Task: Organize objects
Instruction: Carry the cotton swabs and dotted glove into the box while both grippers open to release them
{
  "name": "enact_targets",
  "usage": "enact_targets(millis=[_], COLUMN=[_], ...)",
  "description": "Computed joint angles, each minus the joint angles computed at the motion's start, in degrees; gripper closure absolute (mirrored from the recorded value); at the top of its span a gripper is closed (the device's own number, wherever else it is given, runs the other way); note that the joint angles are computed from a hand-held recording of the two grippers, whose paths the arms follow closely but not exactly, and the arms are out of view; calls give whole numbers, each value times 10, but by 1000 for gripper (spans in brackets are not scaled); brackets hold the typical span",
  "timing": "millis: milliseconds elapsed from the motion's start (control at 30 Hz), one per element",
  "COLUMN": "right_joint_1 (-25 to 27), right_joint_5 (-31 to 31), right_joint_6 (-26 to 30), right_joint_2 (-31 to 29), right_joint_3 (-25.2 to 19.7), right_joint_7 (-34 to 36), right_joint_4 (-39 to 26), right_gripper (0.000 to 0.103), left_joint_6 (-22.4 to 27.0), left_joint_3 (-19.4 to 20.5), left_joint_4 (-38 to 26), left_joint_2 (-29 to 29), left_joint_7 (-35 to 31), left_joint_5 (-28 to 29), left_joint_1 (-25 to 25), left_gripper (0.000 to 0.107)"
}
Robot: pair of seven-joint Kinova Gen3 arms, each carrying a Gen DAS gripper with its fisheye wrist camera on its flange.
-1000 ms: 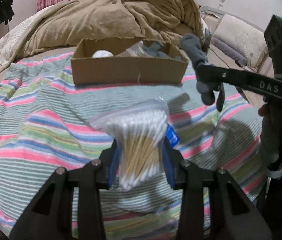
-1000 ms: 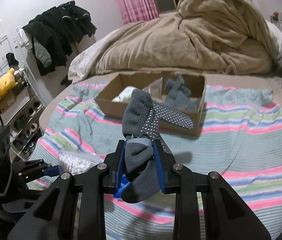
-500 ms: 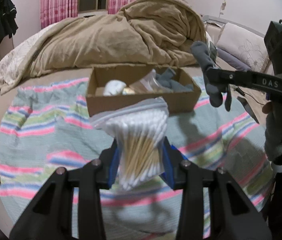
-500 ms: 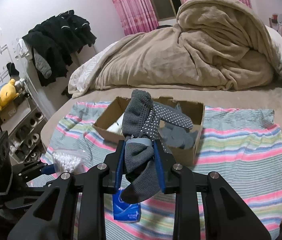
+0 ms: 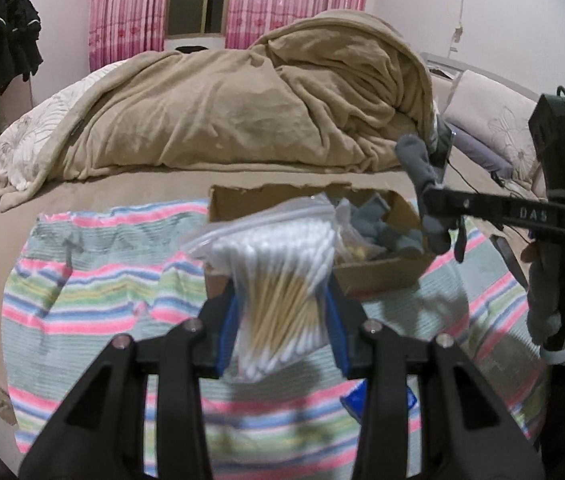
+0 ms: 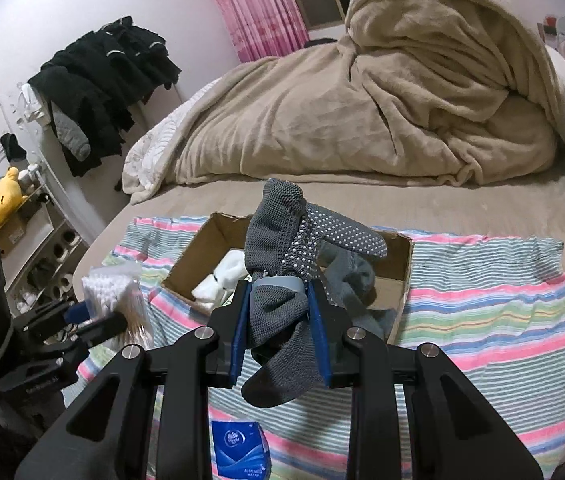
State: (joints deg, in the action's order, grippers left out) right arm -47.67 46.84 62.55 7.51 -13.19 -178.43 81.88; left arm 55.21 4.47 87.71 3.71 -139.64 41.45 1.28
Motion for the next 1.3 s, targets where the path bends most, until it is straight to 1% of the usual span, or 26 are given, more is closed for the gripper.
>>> enact_targets(millis=[67,167,267,333,367,433,533,667,733,800,900,967,1133,1167,1267,1300], right_joint_1=[3,12,27,40,44,51,62,63,63,53,28,19,12,8,-16,-22], right_joint_5=[-4,-16,-34,-51,-59,-74,-98,-100,-98,-86,-63,-61,-63,-61,-43,-39], right_joint_6=[1,-2,-26,-40,-39,-39,-39,-19,-23,8,58,66,59,65,114,122], right_joint_2=[4,9,7,7,10,15,24,31,31,45,73,80,77,80,108,113], right_joint_3=[3,10,18,22,24,27,34,45,46,45,49,53,59,59,62,65], right_joint_7=[3,15,19,23,25,33,44,30,29,39,57,63,58,58,71,72], right_joint_4=[-5,-11,-3,2,1,0,2,13,20,2,-31,-35,-28,-31,-60,-65], right_gripper=[73,73,73,73,73,73,73,73,75,75,75,74,74,74,73,73], left_joint_6=[3,-9,-13,-21,-16,-7,-14,-6,-3,-12,-6,-11,4,5,0,2], left_joint_3=[3,12,21,26,29,36,45,51,56,54,59,61,63,63,61,61], left_joint_4=[-15,-33,-60,-80,-96,-115,-132,-166,-176,-176,-178,-175,-186,-187,-182,-181], left_joint_2=[14,28,51,70,84,102,122,154,164,170,179,178,183,182,176,175], left_joint_7=[-7,-5,4,31,47,63,79,109,115,126,135,136,144,144,147,149], left_joint_5=[0,-13,-27,-55,-69,-83,-109,-140,-151,-178,-192,-195,-197,-199,-206,-206], left_joint_1=[1,7,13,23,27,28,35,45,47,62,67,66,62,63,67,67], left_gripper=[68,68,68,68,68,68,68,68,68,68,68,67,66,66,66,66])
